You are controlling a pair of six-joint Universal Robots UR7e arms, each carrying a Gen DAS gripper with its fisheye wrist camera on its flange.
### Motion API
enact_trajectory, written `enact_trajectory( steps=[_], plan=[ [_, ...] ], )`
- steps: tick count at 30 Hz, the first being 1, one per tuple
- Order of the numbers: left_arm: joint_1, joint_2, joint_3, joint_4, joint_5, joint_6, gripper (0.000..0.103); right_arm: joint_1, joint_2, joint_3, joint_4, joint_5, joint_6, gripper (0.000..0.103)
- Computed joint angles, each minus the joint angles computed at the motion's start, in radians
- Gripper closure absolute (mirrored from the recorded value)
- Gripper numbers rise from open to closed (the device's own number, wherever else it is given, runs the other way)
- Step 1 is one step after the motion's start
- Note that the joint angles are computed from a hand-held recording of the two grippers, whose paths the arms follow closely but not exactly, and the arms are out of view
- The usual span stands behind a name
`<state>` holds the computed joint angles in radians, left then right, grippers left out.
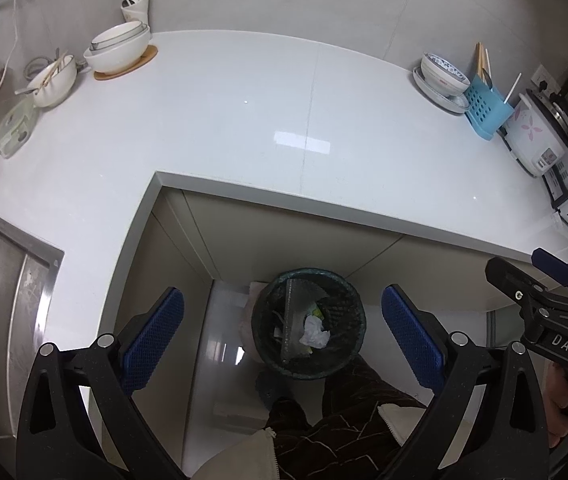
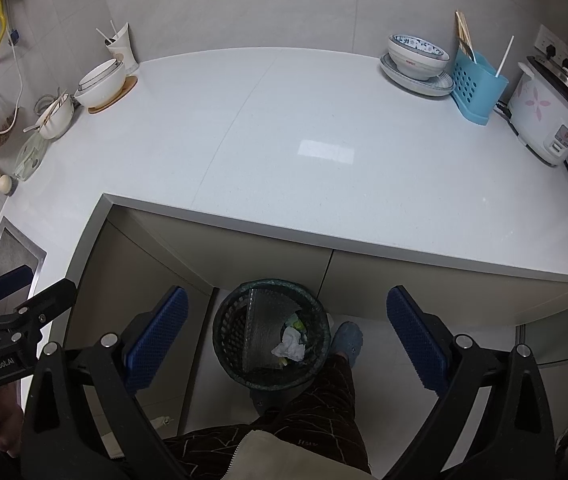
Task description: Collect trash
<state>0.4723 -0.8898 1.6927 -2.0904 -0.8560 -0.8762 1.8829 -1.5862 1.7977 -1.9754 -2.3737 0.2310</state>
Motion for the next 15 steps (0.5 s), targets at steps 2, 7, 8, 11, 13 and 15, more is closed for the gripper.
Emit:
enact_trajectory(
  steps=[2, 7, 8, 11, 13, 15],
  plan=[
    [0.001, 0.001, -0.001, 0.001, 0.002, 0.002, 0.006, -0.001, 0.001, 0.0, 0.0, 0.001, 0.002, 0.008],
    [-0.001, 0.005, -0.006, 0.013, 0.016, -0.014, 0.006, -0.002, 0.005, -0.001, -0.001, 0.004, 0.003, 0.008],
    [-0.001, 0.006, -0.007, 0.016, 0.016, -0.016, 0.006, -0.002, 0.006, -0.001, -0.001, 0.004, 0.002, 0.008],
    [-0.003, 0.011, -0.011, 0.015, 0.018, 0.003, 0.006, -0.002, 0.008, -0.002, -0.003, 0.007, 0.0, 0.008],
    [-0.005, 0.015, -0.015, 0.02, 0.025, 0.009, 0.006, -0.002, 0.008, -0.002, -0.003, 0.007, -0.001, 0.008],
    [-0.007, 0.016, -0.015, 0.024, 0.03, 0.0, 0.006, -0.002, 0.008, -0.002, -0.003, 0.007, -0.001, 0.008]
  ],
)
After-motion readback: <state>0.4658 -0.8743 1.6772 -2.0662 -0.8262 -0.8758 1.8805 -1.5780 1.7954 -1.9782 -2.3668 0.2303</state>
